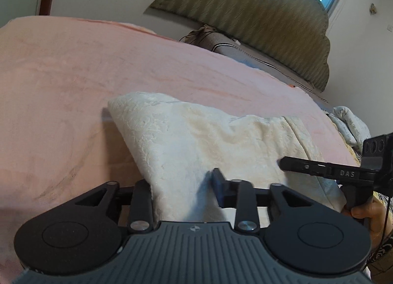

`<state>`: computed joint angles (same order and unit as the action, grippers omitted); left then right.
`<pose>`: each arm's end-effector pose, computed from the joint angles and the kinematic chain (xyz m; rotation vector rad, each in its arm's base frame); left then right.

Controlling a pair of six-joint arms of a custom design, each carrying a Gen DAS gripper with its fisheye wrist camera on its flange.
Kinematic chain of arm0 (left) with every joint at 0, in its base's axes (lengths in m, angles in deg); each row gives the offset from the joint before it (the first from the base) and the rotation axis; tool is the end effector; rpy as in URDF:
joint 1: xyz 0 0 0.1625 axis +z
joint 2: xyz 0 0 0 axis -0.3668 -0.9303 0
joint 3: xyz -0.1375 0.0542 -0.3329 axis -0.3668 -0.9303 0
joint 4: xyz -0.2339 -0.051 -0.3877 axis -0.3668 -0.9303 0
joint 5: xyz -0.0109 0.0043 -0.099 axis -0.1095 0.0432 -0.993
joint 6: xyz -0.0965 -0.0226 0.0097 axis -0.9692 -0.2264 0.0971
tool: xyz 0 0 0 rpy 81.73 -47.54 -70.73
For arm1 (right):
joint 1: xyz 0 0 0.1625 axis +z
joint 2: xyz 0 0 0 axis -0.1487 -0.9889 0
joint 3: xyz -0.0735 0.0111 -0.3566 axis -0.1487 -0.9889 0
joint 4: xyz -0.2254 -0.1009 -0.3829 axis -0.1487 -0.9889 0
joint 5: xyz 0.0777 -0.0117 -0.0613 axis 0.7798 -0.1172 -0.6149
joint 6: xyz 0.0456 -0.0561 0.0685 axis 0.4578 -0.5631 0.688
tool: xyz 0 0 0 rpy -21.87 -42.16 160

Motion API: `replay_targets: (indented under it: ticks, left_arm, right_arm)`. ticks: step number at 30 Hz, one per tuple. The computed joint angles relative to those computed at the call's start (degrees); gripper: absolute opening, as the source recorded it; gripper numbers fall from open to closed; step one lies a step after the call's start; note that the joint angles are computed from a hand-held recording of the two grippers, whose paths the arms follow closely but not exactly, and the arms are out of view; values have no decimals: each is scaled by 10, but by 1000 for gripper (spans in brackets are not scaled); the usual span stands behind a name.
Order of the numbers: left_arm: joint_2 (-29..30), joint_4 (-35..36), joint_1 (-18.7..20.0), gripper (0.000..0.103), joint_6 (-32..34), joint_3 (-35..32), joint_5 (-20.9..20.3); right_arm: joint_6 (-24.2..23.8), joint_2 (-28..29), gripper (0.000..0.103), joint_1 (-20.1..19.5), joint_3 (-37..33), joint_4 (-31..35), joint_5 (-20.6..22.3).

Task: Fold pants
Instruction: 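Lift the held pants edge with both grippers and fold it over the stack, then open both grippers and withdraw them from the folded pants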

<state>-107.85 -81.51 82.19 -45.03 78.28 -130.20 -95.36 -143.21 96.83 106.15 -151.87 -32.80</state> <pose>-0.2375 -0.7484 0.1278 0.7974 2.7663 -0.7752 0.1063 -0.6949 0.3171 0.2814 -2.7189 1.1598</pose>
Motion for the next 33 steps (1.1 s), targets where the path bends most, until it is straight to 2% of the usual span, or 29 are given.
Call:
replay_targets:
  ticks: [2,3,4,6,8,10,12,14,17,20,23,27,30,31,33]
  left_arm:
    - [-3,2,-1,56,-7,2,12]
    - [-2,-8,-4,69,-2,4,34]
    - [-6,-27,-9,76,9,14,59]
    - [-22,-70,-23,78,32,44,110]
    - [-44,-101,-32,80,36,76,137]
    - [-70,-125,-41,86,14,111,163]
    - [-101,-143,-54,92,-34,154,190]
    - [-127,-153,-67,92,-57,194,213]
    - [-158,-178,-95,92,-52,253,257]
    - [-186,-188,-119,95,-50,301,286]
    - [-204,-179,-136,97,-64,331,304]
    - [-227,-150,-147,97,-87,359,304]
    - [-249,-137,-153,97,-110,383,302]
    - [-253,-131,-154,97,-115,388,304]
    - [-259,-120,-157,97,-116,394,314]
  right_arm:
    - [20,-7,53,-6,9,0,-2]
    - [30,-15,61,-9,17,-3,3]
    - [38,-24,67,-10,29,-11,-2]
    - [36,-46,68,-8,54,-33,-22]
    - [37,-77,68,-9,85,-49,-35]
    - [42,-107,68,-5,117,-71,-53]
    - [40,-136,68,6,151,-97,-81]
    - [41,-162,68,20,183,-113,-100]
    - [32,-195,69,45,228,-121,-113]
    - [31,-219,78,76,270,-126,-112]
    - [14,-228,80,111,302,-137,-110]
    - [1,-224,80,150,324,-129,-114]
    - [35,-229,81,169,343,-114,-107]
    - [56,-231,85,175,346,-104,-107]
    - [138,-238,89,190,343,-45,-114]
